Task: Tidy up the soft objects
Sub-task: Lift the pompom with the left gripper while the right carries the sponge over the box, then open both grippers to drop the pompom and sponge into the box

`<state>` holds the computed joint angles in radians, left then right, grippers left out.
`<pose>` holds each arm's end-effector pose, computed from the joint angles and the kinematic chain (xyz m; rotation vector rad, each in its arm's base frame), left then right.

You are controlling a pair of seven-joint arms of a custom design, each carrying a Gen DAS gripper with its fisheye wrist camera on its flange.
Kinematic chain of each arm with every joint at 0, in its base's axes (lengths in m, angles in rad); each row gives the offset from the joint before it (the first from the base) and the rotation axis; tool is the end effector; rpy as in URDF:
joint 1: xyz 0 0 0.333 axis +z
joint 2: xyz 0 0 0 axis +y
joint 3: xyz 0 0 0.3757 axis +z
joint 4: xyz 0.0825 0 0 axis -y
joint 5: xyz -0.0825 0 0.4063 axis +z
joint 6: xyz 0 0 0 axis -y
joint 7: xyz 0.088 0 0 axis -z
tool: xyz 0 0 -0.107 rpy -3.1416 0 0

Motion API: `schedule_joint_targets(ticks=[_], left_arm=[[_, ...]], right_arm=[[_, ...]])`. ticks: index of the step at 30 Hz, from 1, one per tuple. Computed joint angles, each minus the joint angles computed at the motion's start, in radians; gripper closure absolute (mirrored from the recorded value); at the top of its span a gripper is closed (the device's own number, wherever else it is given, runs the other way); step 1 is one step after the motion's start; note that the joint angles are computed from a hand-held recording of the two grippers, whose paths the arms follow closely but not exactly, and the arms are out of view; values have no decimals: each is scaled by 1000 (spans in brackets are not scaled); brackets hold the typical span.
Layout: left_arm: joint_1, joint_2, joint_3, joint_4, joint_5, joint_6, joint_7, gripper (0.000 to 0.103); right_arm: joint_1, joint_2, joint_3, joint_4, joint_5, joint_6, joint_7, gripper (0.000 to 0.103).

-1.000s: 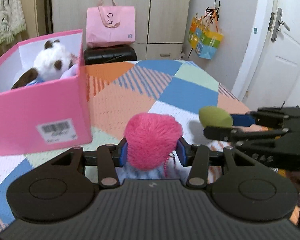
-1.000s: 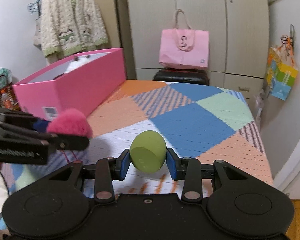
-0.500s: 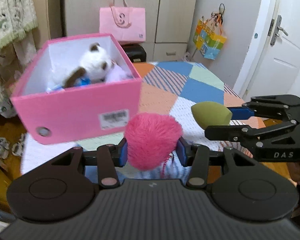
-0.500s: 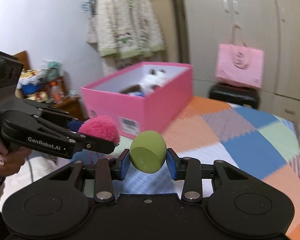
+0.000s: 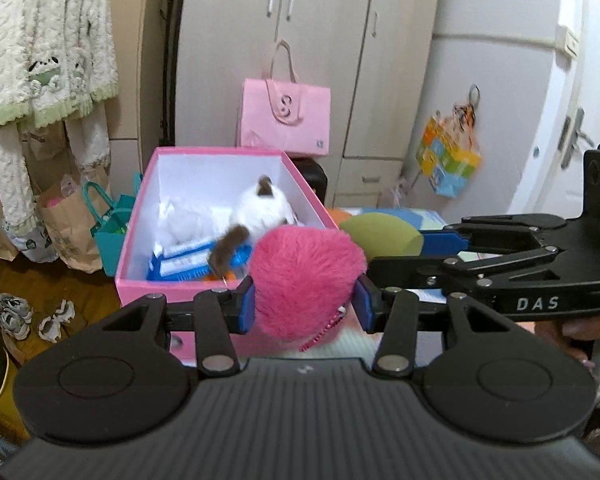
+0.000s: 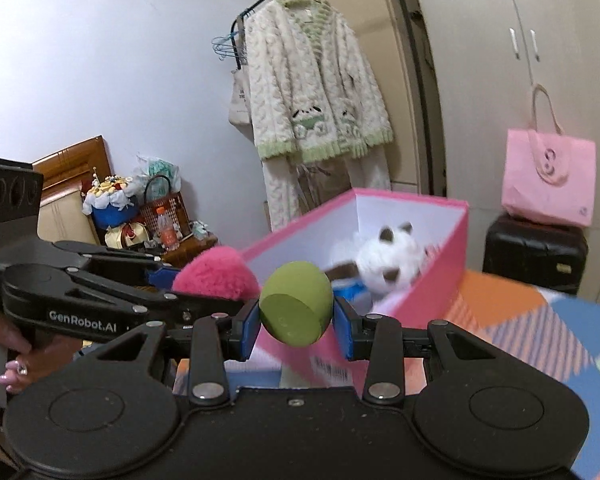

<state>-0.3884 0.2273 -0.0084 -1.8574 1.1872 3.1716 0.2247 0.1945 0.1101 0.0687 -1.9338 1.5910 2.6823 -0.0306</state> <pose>0.5827 -0.3353 0.5312 -1.4451 1.8660 -1.2369 0.6288 0.1351 0.5235 -1.7457 0.9732 -0.3777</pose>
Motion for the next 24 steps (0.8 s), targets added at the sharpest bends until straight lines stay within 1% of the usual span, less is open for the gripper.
schedule_joint_targets(ticks=[2, 3, 5, 7, 8, 11, 13, 15, 17, 19, 22, 23, 24], left_arm=[[-28, 19, 41, 43, 71, -19, -77, 57], [-28, 29, 44, 64, 98, -35, -99, 57], [-6, 46, 23, 98, 106, -68, -86, 57], [32, 66, -18, 126, 31, -98, 7, 57], [43, 78, -30, 144, -4, -108, 48, 57], [54, 116, -32, 196, -81, -127, 129, 57], [70, 151, -47, 232, -161, -143, 211, 56], [89, 191, -62, 269, -239, -146, 286, 56], [88, 229, -48, 303, -278, -137, 325, 54], [115, 270, -87, 345, -364, -184, 423, 55], [159, 310, -153, 389, -502, -249, 546, 55], [166, 322, -162, 404, -539, -269, 571, 55], [162, 329, -158, 416, -559, -282, 588, 55]], right_arm=[[1, 38, 1, 53, -32, -5, 31, 59], [-2, 57, 3, 79, -52, -16, 53, 59], [-13, 96, 7, 137, -116, -53, 129, 59], [-23, 125, 15, 180, -171, -67, 176, 59], [-25, 147, 20, 213, -202, -66, 204, 59], [-41, 212, 34, 308, -297, -86, 301, 59], [-50, 260, 44, 373, -360, -91, 374, 59], [-55, 316, 44, 447, -441, -116, 483, 59], [-67, 369, 50, 512, -487, -148, 591, 58], [-79, 418, 59, 572, -535, -196, 685, 58], [-71, 460, 69, 615, -614, -172, 741, 57], [-75, 471, 78, 627, -628, -171, 755, 57], [-81, 482, 88, 642, -643, -178, 771, 56]])
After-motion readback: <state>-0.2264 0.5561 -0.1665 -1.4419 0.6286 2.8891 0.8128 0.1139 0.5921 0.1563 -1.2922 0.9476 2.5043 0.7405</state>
